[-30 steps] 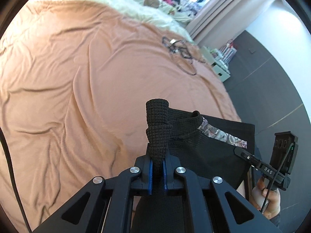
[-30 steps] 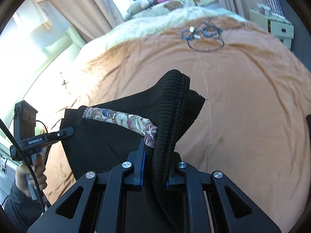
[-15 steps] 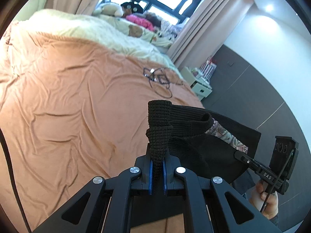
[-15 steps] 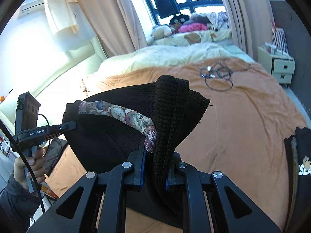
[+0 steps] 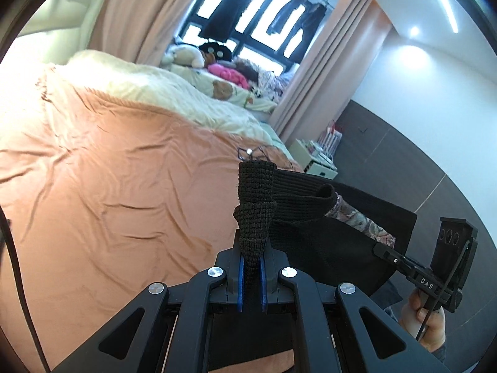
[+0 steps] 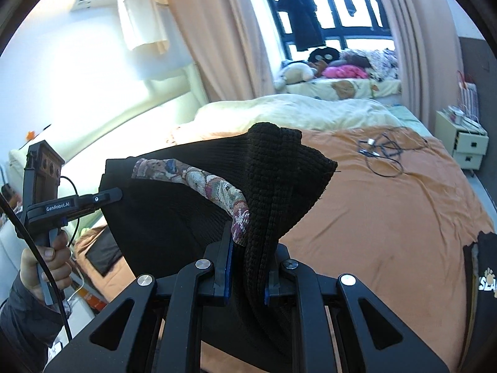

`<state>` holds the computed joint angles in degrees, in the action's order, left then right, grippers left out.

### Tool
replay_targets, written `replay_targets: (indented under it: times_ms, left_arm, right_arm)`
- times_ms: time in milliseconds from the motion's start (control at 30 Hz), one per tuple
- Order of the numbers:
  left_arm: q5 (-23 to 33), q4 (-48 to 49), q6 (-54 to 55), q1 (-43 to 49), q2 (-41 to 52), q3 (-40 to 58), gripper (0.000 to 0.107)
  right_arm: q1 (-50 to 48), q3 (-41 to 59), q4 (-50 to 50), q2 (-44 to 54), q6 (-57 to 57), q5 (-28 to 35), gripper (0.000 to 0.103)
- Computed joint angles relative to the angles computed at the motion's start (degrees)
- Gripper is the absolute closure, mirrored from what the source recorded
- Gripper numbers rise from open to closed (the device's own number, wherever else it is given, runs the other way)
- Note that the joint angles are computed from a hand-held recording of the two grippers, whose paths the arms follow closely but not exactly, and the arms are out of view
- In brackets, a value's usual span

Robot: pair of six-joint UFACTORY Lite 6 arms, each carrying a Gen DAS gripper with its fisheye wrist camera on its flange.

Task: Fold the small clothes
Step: 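Lift the folded shirt with both grippers and carry it toward the bed's headboard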

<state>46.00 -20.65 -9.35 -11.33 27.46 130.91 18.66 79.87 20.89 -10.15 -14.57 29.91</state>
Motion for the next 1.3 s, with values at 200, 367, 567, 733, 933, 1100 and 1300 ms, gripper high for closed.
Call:
replay_targets:
  times_ms: [200, 367, 567, 733, 933, 1100, 1300]
  left_arm:
    - [-1.84, -4.56, 6.6, 7.69, -16.99, -19.44, 0.1]
    - [0.91, -10.5, 14.74, 17.14, -26.51, -27.68, 0.1]
    - [8.56, -19.2, 25.82, 33.1, -32.45, -31.36, 0.1]
    - [17.57, -27.8, 37.14, 49.52, -33.99, -32.01, 0.1]
    - [25.85, -33.77, 46.43, 65.24, -30.8, -29.29, 0.1]
    - [29.16, -35.23, 52.84, 73.64, -24.61, -24.33, 0.1]
    - [31.13, -34.89, 55.56, 80.1, -13.45, -13.3, 0.1]
  right_arm:
    - [7.04, 1.55, -5.09, 2.95, 4.59, -3.28, 0.092]
    - [10.86, 6.28, -2.84, 9.8, 2.02, -5.36, 0.092]
    - [11.27, 15.61, 5.58, 20.21, -7.89, -4.6, 0.092]
    - [13.15, 24.25, 7.7, 28.37, -11.1, -2.31, 0.092]
    - [15.52, 37.79, 8.85, 39.28, -12.82, 1.34, 0.092]
    - [16.02, 46.25, 12.71, 46.94, -16.14, 4.83, 0.093]
    - [17.77, 61.31, 13.07, 58.91, -16.68, 9.14, 0.093]
